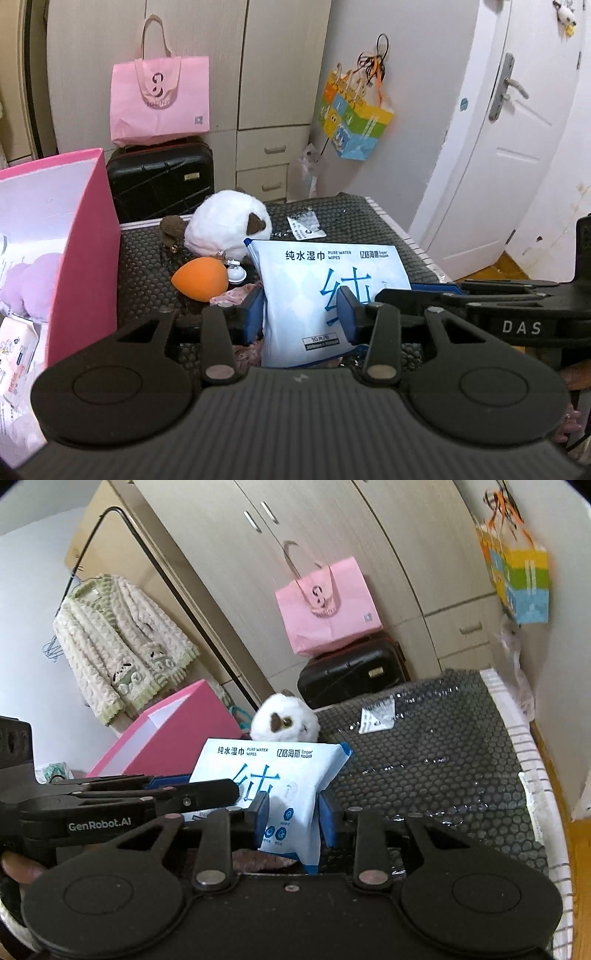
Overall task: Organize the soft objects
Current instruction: 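Close both tools on the edges of the wet wipes pack, then lift the wipes pack with both tools and carry it over the box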
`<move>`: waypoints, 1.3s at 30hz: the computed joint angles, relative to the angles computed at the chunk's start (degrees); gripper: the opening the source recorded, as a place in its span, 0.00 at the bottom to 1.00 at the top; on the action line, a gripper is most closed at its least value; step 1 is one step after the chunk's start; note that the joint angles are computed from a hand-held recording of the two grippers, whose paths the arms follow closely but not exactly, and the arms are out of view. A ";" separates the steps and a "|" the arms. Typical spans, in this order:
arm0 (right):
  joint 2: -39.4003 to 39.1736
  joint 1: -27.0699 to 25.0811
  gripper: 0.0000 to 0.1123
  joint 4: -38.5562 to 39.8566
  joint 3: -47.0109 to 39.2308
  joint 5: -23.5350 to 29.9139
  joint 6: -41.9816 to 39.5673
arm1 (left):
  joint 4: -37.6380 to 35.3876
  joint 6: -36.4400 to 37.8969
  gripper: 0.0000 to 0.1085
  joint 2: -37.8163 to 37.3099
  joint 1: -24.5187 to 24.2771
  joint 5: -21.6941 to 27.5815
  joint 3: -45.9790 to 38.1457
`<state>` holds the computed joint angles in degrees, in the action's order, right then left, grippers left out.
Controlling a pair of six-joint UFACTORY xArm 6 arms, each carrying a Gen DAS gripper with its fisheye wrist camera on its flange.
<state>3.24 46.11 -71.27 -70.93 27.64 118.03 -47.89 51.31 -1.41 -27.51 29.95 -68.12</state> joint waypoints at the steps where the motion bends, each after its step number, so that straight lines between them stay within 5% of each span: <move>1: -0.08 0.39 0.32 -0.05 -0.19 0.52 -0.26 | -0.59 0.67 0.38 -0.60 0.06 -0.08 0.54; 5: -0.38 1.92 0.32 2.01 -0.64 2.26 -2.57 | -0.27 -0.23 0.38 -2.09 1.15 2.45 1.23; 12: -0.43 6.20 0.34 14.96 -2.70 8.22 -14.48 | 3.99 -4.42 0.37 -4.83 4.63 14.17 1.52; 26: -1.04 9.40 0.34 29.08 -2.41 5.05 -25.85 | 7.83 -7.16 0.37 -8.89 11.15 28.78 3.21; 39: 7.83 13.38 0.34 42.21 -17.60 9.23 -43.51 | 9.35 -6.51 0.37 -13.15 21.36 39.73 3.52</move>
